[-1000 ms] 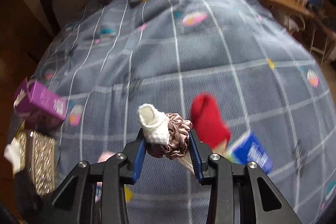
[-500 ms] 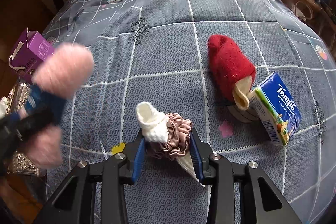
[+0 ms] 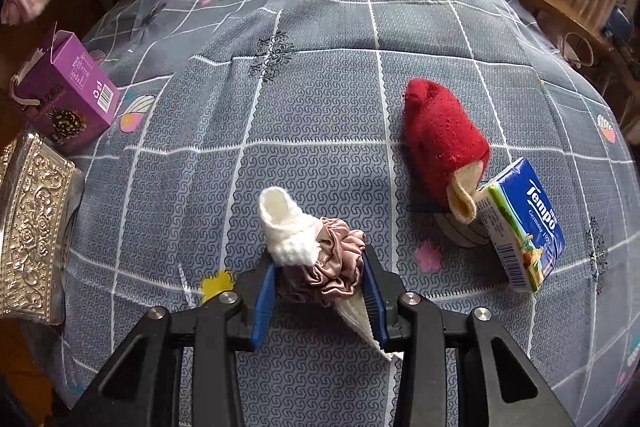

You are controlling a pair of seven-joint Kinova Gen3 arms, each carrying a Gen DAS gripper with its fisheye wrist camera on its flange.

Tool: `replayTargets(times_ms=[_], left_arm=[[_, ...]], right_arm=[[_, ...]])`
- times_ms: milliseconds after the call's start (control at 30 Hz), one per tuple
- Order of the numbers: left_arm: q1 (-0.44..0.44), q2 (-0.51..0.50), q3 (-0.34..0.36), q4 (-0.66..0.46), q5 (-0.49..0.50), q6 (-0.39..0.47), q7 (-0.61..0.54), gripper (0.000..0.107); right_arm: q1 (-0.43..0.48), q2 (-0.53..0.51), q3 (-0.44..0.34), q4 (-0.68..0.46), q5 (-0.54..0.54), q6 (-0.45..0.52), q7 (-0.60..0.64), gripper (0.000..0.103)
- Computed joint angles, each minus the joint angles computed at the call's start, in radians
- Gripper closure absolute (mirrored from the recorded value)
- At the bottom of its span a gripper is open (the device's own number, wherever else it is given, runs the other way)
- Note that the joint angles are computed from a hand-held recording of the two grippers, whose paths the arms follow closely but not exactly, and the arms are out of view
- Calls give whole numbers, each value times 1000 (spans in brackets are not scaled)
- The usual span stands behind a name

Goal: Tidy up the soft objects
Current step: 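Carry the towel roll to the gold tray with the left gripper while the right gripper holds the bundle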

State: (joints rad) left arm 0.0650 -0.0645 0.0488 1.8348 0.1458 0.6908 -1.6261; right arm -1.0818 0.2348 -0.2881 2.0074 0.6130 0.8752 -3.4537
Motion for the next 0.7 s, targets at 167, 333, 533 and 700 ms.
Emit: replayTargets(times_ms=[167, 333, 533, 700], left_arm=[[-5, -48, -223, 86, 75, -24, -190, 76], [-14, -139, -455, 210, 147, -20, -393, 76], [-67, -263, -733, 321, 212, 43, -637, 76], [-125, -312, -965, 367, 239, 119, -841, 76]], right_arm=[[-8, 11, -2, -10, 2, 22, 11, 63], [-16, 26, 2, -29, -5, 45, 29, 63], [-21, 39, 8, -42, -15, 60, 33, 62], [-29, 66, 10, -75, -32, 101, 66, 62]])
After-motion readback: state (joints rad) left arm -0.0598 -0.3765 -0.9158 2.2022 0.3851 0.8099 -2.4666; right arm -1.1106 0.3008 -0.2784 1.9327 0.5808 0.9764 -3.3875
